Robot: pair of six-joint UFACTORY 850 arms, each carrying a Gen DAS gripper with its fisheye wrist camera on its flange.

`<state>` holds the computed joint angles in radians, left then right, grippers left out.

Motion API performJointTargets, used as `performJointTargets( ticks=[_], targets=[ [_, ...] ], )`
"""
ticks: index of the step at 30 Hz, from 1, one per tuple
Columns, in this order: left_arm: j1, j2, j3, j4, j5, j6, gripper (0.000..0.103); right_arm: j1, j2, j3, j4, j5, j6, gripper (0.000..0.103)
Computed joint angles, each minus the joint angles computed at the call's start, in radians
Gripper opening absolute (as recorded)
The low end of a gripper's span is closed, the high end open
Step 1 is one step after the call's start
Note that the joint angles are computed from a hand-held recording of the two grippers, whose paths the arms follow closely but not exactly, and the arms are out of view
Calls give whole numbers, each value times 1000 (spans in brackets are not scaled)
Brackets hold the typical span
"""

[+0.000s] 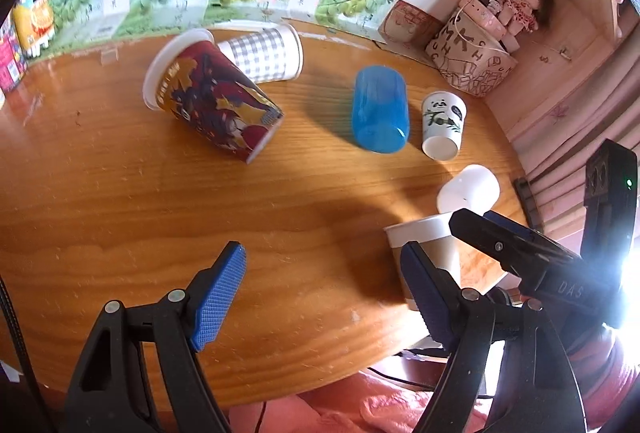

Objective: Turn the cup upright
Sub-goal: 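Rotate the cup upright in the right tool, opening toward the ceiling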

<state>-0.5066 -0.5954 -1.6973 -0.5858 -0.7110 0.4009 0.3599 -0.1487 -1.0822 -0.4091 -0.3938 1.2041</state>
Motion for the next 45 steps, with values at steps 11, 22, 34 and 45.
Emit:
performJointTargets(
  ticks=[11,22,34,45],
  targets=[
    [3,23,37,-53,32,153,82,44,-14,57,-451,-14,490,103],
    [-3,16,25,-42,-14,225,82,48,-50,58,-525,-32,547,96],
    [-3,-1,-2,-32,-63,280,82,62,-72,44,-517,-43,516,75],
    [-1,0,-17,-46,-82,341,82,68,-53,31,-657,-69,637,75]
  ],
)
